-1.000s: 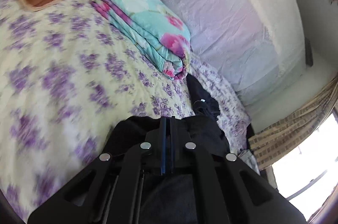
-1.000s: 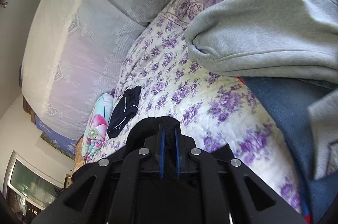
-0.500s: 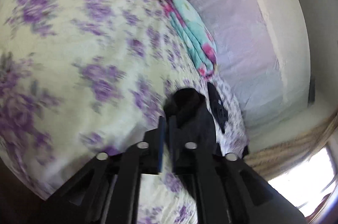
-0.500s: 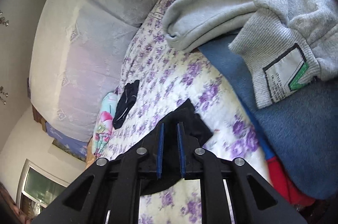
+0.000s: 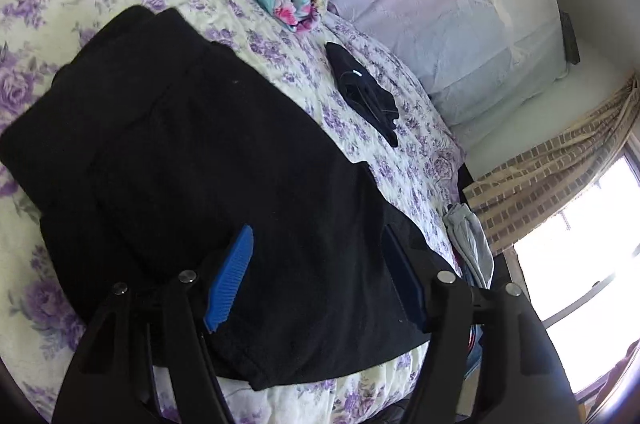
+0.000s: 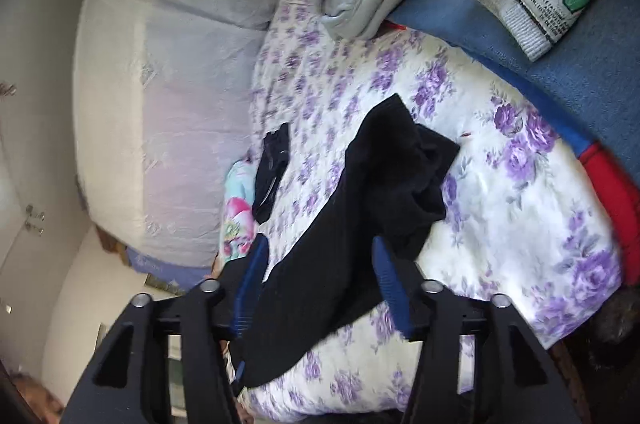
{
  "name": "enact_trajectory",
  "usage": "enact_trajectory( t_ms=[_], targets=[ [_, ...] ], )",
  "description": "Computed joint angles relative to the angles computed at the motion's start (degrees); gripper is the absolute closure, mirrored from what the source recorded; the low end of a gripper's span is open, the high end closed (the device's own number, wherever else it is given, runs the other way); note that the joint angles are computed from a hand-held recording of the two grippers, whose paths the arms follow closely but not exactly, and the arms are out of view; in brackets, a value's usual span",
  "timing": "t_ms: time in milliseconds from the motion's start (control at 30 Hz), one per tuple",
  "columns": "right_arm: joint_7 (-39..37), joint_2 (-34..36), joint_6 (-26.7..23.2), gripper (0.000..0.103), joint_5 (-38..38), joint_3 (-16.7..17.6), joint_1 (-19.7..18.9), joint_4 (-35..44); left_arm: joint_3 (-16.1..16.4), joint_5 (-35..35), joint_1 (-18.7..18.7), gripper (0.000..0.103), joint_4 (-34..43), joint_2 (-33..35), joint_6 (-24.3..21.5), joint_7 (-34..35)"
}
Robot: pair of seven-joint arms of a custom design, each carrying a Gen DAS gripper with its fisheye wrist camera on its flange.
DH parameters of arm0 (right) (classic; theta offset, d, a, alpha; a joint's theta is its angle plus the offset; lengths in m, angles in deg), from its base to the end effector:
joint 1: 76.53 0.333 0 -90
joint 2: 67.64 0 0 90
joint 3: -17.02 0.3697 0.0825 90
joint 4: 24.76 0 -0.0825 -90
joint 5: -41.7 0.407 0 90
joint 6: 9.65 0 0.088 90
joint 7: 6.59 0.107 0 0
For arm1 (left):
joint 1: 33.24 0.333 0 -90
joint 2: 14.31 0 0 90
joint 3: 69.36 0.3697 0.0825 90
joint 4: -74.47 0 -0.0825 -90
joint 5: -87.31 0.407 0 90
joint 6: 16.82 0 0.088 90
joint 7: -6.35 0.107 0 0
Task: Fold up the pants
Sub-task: 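Fold the pants again, laying the right tool's end over the left tool's end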
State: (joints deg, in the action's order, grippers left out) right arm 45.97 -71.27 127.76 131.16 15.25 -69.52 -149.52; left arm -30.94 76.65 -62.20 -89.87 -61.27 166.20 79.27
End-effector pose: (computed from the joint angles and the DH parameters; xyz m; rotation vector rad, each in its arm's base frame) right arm 0.5653 0.0592 0.4958 -1.1117 1.6503 0.4208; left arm 0.3454 0.0999 0.4971 -2.3590 1.0295 -1.5335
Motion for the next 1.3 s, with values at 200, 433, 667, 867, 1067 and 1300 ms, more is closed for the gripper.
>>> enact_trajectory(
  t_ms=[200, 433, 667, 867, 1067, 1300],
  targets=[
    [7.8, 6.0, 4.7, 0.078, -10.6, 1.9, 1.0, 6.3, 7.2, 2.2, -5.6, 0.038, -1.5, -1.5, 6.1, 0.8],
    [-3.6, 5.5, 7.0, 0.098, -5.1, 4.1, 2.2, 13.4, 10.8, 4.7, -7.6, 0.038, -2.0, -3.6, 7.3, 0.1],
    [-8.6, 2.4, 6.7, 0.098, -2.8, 1.9, 2.0, 10.1, 15.0, 6.6, -10.7, 0.038, -3.1, -6.2, 10.7, -0.1],
    [2.5, 7.6, 1.8, 0.098, -5.1, 1.1, -1.3, 4.5, 15.1, 7.3, -10.7, 0.038, -2.4, -6.4, 8.7, -0.1],
    [3.7, 5.0, 0.6, 0.08, -6.4, 1.1, -2.4, 3.6, 13.4, 6.4, -9.6, 0.038, -2.6, -5.4, 9.2, -0.9],
    [4.3, 4.7, 3.6, 0.043, -5.0, 1.0, -1.3, 2.3, 6.2, 7.3, -4.9, 0.027, -1.8, -1.9, 6.7, -3.2]
  ],
)
